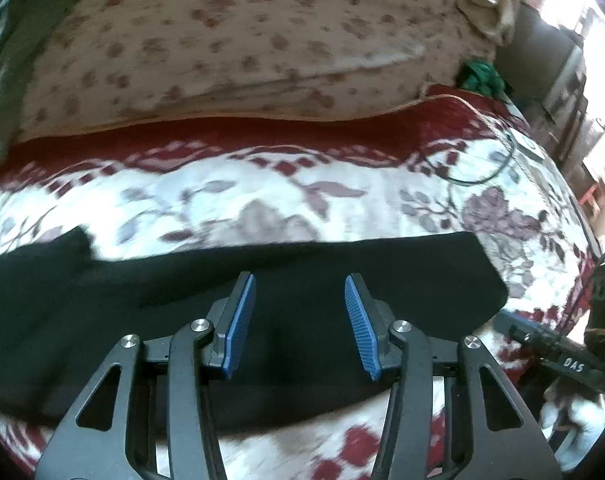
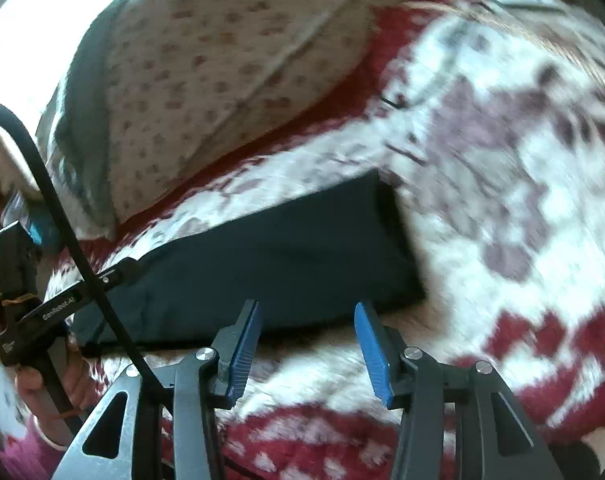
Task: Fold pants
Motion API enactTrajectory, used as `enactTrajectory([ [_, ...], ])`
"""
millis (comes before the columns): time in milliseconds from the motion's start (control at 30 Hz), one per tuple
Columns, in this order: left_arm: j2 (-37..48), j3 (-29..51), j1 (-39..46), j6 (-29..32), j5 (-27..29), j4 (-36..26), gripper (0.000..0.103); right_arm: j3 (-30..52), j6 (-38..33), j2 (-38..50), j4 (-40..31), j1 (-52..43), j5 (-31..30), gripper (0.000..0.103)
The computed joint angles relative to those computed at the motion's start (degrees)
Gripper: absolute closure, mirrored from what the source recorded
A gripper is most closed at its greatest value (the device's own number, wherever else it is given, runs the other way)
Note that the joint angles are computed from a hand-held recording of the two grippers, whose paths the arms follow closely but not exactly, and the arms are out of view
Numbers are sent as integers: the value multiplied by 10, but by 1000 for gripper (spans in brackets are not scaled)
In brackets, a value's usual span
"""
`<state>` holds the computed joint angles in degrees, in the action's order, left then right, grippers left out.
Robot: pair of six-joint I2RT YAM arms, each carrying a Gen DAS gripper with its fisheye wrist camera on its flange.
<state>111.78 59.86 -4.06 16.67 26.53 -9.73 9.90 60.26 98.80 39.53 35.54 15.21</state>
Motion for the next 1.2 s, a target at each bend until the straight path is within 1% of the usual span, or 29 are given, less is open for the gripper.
enactTrajectory([
  [133,28,36,-41,5,-4,-18,57,-26,23,55,88,-28,-28,54],
  [333,68,85,-79,10,-11,-47,57,-33,16,126,186,-70,-54,54],
  [500,100,126,-100,14,-14,-69,57,-25,10,148,212,-99,-65,54],
  [600,118,154,-109,25,-9,-84,57,-20,3,152,216,-103,-66,51],
  [733,161,218,-120,41,7,-134,57,-19,-14,173,250,-105,-73,42],
  [867,203,283,-133,55,18,-185,57,-12,-22,181,252,-105,-77,41],
  [1000,242,346,-149,76,21,-239,57,-22,-26,224,330,-118,-102,32],
  [1067,262,381,-153,95,28,-274,57,-22,-36,227,336,-116,-103,29],
  [1133,293,440,-157,131,39,-341,57,-20,-43,228,337,-113,-103,27],
  [1167,303,459,-161,147,35,-359,57,-20,-45,231,341,-114,-105,27],
  [1200,306,464,-164,156,31,-361,57,-20,-46,234,346,-116,-107,26],
])
